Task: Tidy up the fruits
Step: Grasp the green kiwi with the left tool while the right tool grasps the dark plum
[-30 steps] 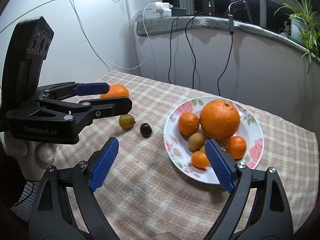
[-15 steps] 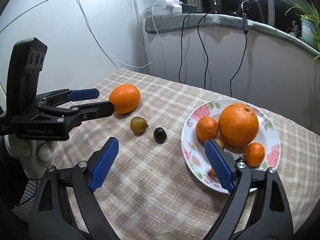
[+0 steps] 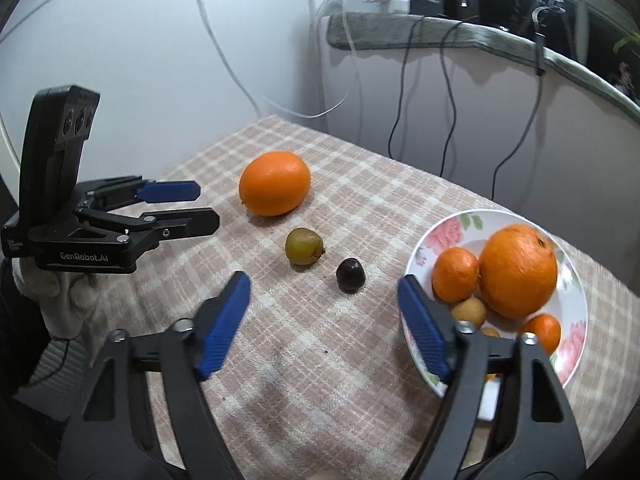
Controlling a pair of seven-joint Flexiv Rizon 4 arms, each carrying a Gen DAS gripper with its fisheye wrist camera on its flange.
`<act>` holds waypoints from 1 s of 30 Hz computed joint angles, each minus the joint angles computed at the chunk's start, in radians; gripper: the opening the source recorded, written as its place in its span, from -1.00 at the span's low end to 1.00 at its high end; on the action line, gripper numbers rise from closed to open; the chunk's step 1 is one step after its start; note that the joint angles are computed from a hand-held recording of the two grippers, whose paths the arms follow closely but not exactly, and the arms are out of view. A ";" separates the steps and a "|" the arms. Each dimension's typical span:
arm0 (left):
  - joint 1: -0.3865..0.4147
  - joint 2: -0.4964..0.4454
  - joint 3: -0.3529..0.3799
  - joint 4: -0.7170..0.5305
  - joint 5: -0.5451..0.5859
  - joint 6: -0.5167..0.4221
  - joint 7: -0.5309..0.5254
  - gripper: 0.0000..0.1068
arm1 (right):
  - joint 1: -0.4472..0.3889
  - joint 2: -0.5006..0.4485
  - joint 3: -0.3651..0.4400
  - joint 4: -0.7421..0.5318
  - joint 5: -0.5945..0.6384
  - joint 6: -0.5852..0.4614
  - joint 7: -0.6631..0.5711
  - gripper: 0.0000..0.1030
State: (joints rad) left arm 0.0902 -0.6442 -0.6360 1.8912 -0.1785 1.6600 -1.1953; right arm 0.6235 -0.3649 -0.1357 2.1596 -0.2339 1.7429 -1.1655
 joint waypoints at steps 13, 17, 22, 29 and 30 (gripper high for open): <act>0.015 -0.054 -0.063 -0.048 -0.021 -0.068 0.080 -0.22 | -0.221 -0.070 0.226 -0.154 -0.130 -0.233 -0.126 -0.11; -0.007 -0.070 -0.057 -0.078 -0.050 -0.100 0.113 -0.28 | -0.263 -0.086 0.278 -0.198 -0.130 -0.314 -0.202 -0.16; -0.048 -0.082 -0.030 -0.110 -0.093 -0.136 0.150 -0.34 | -0.273 -0.101 0.298 -0.235 -0.124 -0.388 -0.278 -0.18; -0.104 -0.091 0.020 -0.146 -0.153 -0.168 0.185 -0.36 | -0.266 -0.118 0.302 -0.277 -0.111 -0.467 -0.340 -0.27; -0.110 -0.092 0.026 -0.149 -0.161 -0.171 0.188 -0.36 | -0.265 -0.118 0.302 -0.279 -0.108 -0.472 -0.345 -0.27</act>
